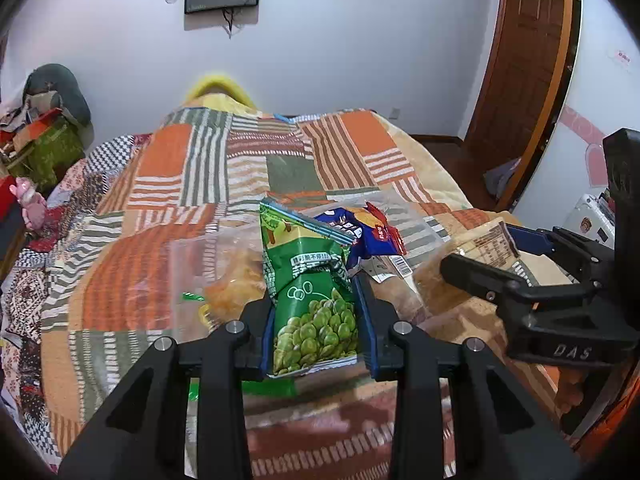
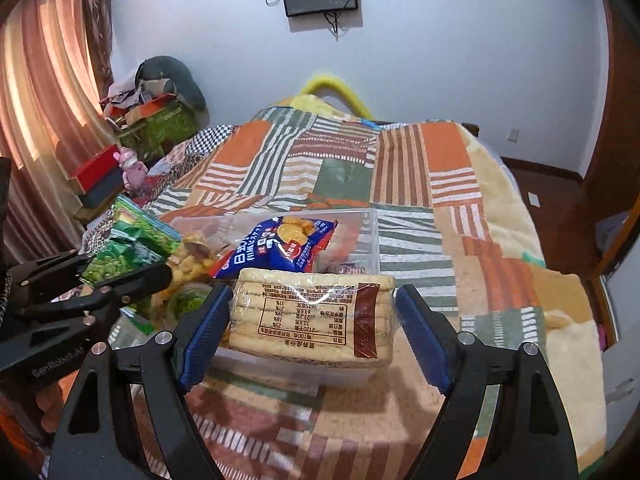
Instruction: Organize snacks
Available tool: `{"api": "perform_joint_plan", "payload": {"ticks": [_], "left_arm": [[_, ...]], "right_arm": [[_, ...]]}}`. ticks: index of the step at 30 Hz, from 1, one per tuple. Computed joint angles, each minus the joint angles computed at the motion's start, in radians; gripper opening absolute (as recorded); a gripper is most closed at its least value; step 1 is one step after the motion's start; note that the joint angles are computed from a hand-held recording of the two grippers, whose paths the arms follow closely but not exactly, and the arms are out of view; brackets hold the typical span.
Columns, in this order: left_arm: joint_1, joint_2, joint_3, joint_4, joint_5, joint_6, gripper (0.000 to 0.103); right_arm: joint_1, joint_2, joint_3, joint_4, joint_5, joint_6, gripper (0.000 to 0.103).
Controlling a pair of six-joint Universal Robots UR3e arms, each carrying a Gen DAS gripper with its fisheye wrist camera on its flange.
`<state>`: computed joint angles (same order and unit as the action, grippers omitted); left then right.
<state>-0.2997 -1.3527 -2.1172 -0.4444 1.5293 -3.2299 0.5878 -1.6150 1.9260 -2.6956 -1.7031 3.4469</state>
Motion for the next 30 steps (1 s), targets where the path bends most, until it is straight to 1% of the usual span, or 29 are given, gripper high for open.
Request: {"api": "perform_joint_plan", "payload": {"ticks": [7,10,11,13,15,20,25,27,30], "left_arm": [[0.014,-0.096,0.038,0.034,-0.010,0.014,0.034],[-0.004,-0.110,0.048,0.035,0.020,0.016,0.039],[-0.001,-0.108,0.047,0.033,0.016,0.015,0.043],[0.008,-0.088,0.036,0.027,0.005,0.011,0.048],[0.010,-0.058,0.027,0.014,0.001,0.008,0.048],[0.000,0.065,0.017,-0.039,0.024,-0.005,0.048],[-0.020,0.213,0.036,-0.125,0.057,-0.032,0.048],[-0.038,0.292,0.045,-0.165,0.077,-0.049,0.048],[-0.079,0.373,0.070,-0.210,0.125,-0.076,0.053]], "right_arm": [[-0.006,0.061,-0.054,0.015,0.016,-0.041,0.083],[-0.033,0.059,-0.052,0.037,0.076,-0.042,0.083],[-0.041,0.052,-0.042,0.033,0.086,-0.035,0.083],[-0.053,0.022,-0.027,0.038,0.107,-0.030,0.083],[-0.052,-0.004,-0.022,0.044,0.104,-0.024,0.083],[-0.014,-0.068,-0.037,0.078,0.046,-0.021,0.083],[0.048,-0.170,-0.054,0.123,-0.022,0.006,0.083],[0.089,-0.210,-0.073,0.144,-0.071,0.022,0.083],[0.151,-0.248,-0.102,0.164,-0.136,0.043,0.083]]}}
